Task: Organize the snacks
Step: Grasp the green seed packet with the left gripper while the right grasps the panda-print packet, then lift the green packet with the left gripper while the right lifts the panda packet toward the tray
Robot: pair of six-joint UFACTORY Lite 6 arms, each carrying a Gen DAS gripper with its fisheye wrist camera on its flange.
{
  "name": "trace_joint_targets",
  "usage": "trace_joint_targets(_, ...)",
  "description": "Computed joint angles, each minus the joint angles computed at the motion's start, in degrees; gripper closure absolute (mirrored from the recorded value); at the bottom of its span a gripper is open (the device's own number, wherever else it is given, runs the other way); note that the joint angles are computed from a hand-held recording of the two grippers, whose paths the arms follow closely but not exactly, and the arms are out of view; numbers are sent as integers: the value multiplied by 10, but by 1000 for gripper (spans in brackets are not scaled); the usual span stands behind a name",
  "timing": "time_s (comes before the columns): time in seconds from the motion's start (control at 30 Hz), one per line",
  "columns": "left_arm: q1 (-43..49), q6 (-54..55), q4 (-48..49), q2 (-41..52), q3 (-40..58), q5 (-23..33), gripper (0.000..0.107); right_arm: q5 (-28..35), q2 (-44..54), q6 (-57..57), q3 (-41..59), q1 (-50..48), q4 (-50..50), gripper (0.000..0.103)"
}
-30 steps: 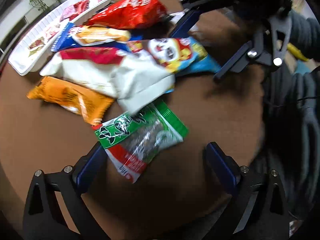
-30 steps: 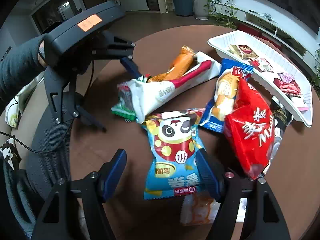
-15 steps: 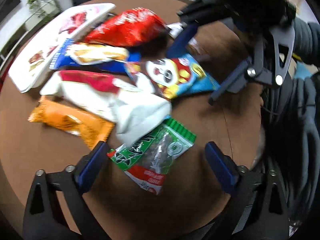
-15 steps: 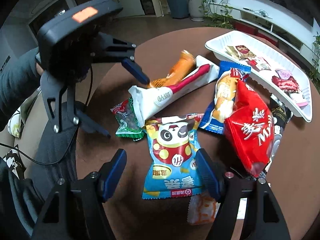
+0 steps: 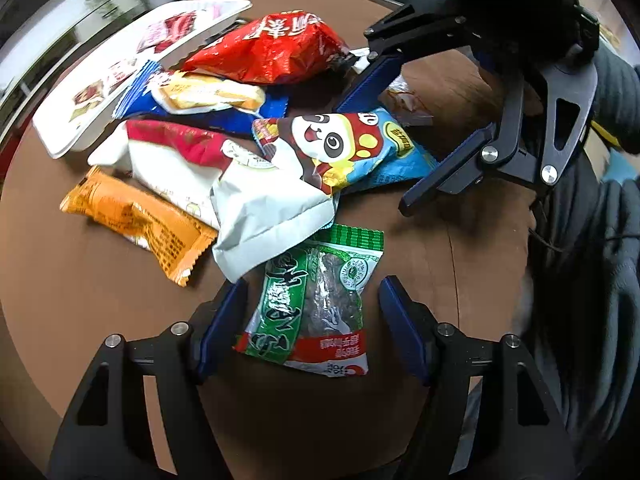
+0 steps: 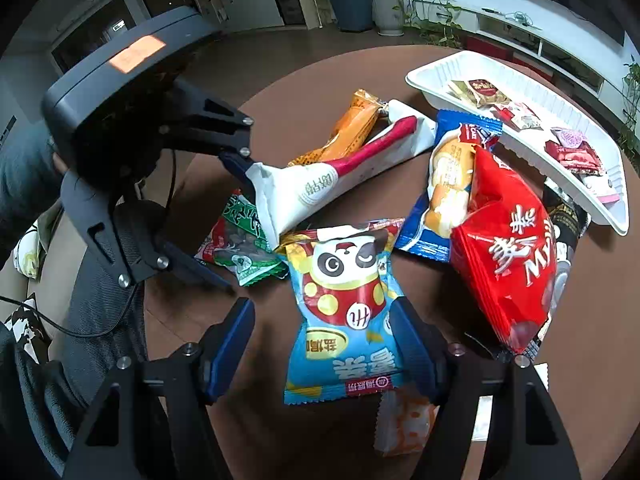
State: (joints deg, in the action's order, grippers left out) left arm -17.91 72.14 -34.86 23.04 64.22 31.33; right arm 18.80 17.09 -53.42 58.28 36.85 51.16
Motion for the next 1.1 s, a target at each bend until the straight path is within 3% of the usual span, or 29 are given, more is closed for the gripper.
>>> trace_joint_targets(0.33, -27, -116, 41, -29, -38, -34, 40, -5, 36, 80, 39, 1, -79, 32)
trace_joint_targets(0.4, -40, -154, 68, -32, -43, -53, 44, -2, 43, 113, 50, 4, -114, 33)
trace_joint_targets(0.47, -47, -198, 97, -37, -46, -69, 60, 1, 50, 146, 60, 8, -149, 33)
trace_joint_targets(0.53, -38, -203, 87, -38, -40, -59, 68, 3, 59, 184, 71, 14, -186, 33)
trace_joint_targets(0.77, -51, -269, 132, -48, -46, -64, 72, 40, 114, 341, 150, 21, -337, 33)
trace_joint_targets(0.87, -56, -285, 134, -59, -58, -69, 75, 54, 132, 430, 182, 33, -420, 44)
trace_joint_targets(1.0, -54, -281, 115, -80, -86, -78, 76, 60, 130, 434, 186, 32, -413, 58)
trace_joint_targets(1.1, -49, -264, 90, -95, -104, -81, 76, 50, 113, 445, 164, 34, -419, 61)
